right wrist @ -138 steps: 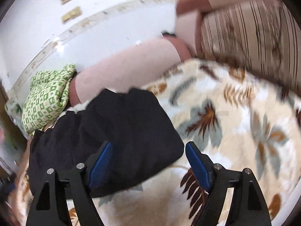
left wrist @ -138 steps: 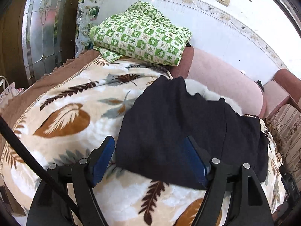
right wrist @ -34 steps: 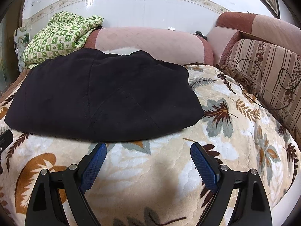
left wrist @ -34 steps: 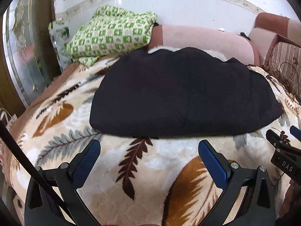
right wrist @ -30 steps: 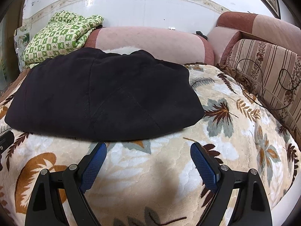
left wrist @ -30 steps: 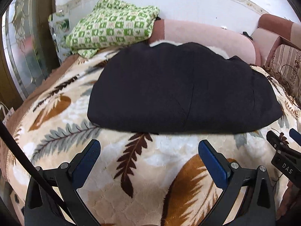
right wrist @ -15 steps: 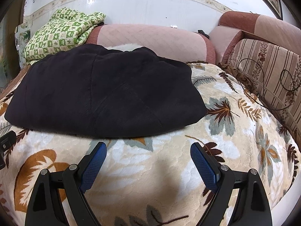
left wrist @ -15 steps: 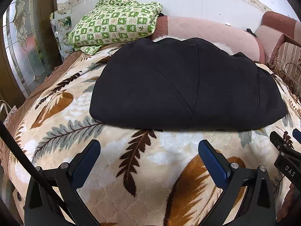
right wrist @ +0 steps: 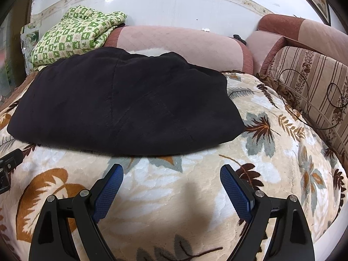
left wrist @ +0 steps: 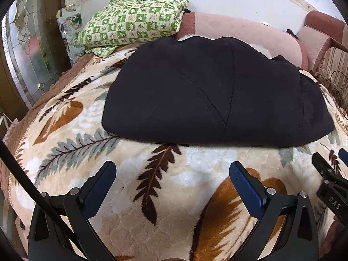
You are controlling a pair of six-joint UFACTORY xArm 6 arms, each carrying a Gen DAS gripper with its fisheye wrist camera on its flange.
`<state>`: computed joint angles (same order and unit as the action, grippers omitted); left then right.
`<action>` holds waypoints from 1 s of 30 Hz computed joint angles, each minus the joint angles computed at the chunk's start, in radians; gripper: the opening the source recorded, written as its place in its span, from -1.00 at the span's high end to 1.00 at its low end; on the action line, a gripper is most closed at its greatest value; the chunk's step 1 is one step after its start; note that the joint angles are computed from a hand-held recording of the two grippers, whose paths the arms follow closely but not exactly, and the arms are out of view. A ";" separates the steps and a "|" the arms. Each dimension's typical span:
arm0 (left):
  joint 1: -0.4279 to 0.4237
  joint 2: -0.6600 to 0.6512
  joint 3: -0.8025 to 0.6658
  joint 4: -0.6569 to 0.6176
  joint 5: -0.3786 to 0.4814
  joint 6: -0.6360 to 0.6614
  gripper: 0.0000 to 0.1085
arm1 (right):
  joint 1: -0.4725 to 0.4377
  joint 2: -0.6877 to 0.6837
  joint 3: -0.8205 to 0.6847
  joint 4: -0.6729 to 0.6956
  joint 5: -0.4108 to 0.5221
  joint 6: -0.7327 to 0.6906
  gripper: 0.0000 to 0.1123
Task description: Fold large clothes
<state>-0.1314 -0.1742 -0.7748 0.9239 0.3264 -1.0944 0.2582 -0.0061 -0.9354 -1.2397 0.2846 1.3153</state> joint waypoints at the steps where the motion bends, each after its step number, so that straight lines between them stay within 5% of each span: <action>1: 0.001 -0.001 0.002 -0.009 -0.007 0.008 -0.90 | 0.001 0.000 0.000 -0.001 0.001 0.000 -0.65; 30: -0.005 0.016 -0.006 -0.038 -0.005 0.024 -0.90 | 0.008 0.007 0.000 0.004 0.004 -0.018 -0.65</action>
<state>-0.1360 -0.1578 -0.7807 0.8857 0.3211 -1.0700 0.2663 0.0011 -0.9354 -1.2353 0.2889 1.2972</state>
